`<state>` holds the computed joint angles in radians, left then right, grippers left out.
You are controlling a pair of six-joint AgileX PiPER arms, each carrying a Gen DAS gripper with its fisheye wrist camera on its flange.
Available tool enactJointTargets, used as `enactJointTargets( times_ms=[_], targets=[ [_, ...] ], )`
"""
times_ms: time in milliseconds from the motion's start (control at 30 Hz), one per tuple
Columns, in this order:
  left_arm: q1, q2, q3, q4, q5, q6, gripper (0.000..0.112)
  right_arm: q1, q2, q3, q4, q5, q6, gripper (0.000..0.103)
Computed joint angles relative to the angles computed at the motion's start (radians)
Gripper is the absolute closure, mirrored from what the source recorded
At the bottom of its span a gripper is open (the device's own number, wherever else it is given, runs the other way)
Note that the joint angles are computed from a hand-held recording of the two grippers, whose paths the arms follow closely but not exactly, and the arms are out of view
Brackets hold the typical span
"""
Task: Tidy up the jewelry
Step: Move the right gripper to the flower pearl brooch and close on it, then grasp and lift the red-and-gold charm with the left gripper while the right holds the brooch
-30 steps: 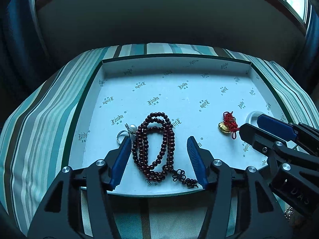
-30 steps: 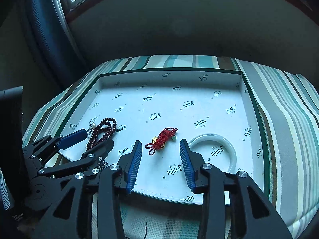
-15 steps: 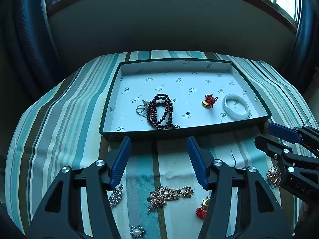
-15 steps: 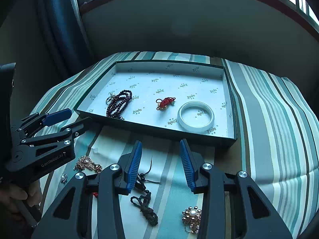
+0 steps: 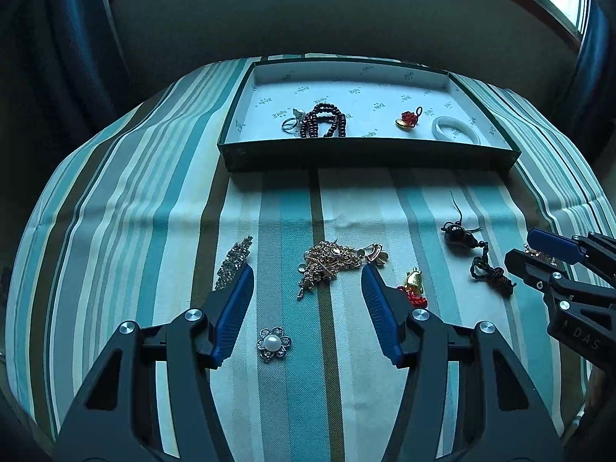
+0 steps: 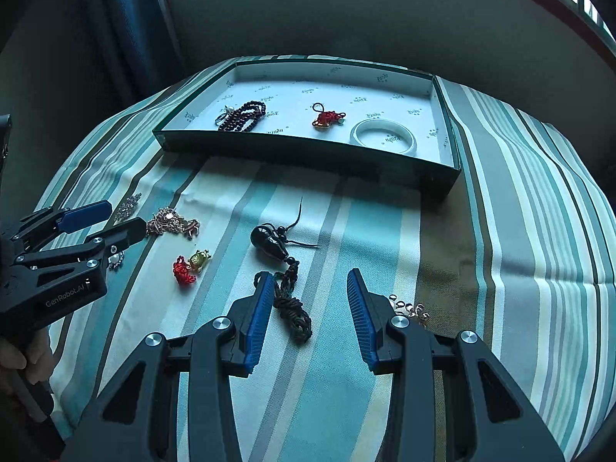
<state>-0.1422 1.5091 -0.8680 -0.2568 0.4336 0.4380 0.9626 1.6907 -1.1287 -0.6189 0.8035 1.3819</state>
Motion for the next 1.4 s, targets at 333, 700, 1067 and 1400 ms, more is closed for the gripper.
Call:
enactJointTargets(
  times_ms=[333,700,1067,1400],
  targets=[
    [-0.006,0.012,-0.003,-0.011,0.002,0.01,0.054,-0.039,-0.066,0.099,0.012,0.031,0.05,0.063],
    [-0.031,0.015,0.001,0.007,0.002,-0.013,0.054,-0.052,-0.053,0.125,0.024,-0.011,0.059,0.063],
    [-0.041,0.024,0.001,0.003,0.01,-0.011,0.054,-0.048,-0.055,0.133,0.033,0.001,0.062,0.052],
    [-0.057,0.014,0.008,0.0,0.017,-0.013,0.054,-0.023,-0.055,0.14,0.032,0.007,0.075,0.062]
  ],
)
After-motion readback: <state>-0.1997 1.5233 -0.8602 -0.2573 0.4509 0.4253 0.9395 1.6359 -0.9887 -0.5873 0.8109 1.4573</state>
